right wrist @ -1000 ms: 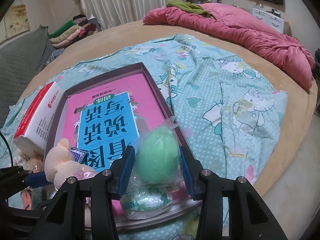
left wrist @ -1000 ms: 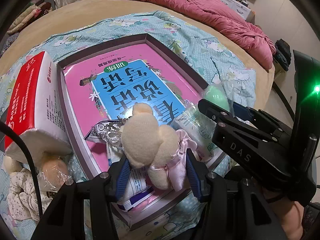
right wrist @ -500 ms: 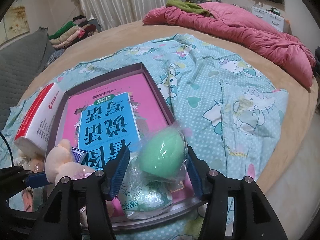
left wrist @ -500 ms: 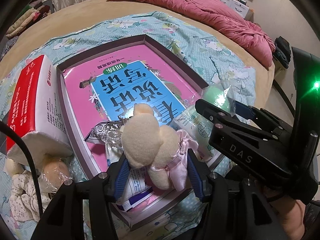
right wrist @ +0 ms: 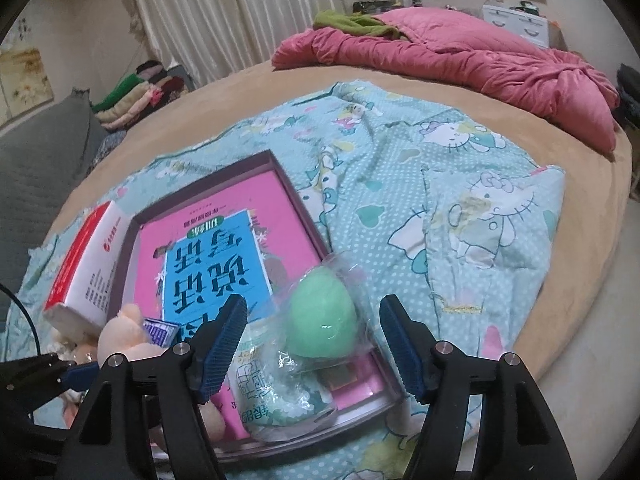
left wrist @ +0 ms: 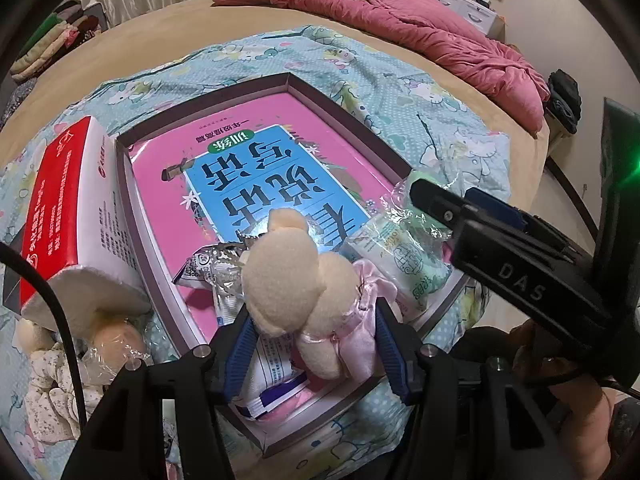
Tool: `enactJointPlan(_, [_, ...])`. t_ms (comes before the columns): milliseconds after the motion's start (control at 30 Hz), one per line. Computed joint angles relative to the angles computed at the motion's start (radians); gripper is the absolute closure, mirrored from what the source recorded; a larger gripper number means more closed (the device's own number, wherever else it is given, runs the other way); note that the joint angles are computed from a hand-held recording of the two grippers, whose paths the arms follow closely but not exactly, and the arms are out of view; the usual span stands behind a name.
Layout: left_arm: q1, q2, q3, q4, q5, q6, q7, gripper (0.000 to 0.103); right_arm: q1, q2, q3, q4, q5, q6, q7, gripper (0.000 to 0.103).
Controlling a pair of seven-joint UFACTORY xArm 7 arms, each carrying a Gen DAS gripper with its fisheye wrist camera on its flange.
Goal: Organize soft objects
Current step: 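Open the left tool to drop the cream teddy bear onto the tray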
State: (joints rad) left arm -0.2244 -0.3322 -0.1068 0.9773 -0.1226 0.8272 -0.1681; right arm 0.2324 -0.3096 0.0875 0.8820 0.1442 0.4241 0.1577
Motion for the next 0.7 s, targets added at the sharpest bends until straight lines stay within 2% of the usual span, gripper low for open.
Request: enactJointPlan(700, [0.014,-0.021,-0.006,0.000,0.047,-0.013,-0.028,0.036,-0.006,-0.022,-0.006,-0.023,-0.003,-0.048,0.032,0.030])
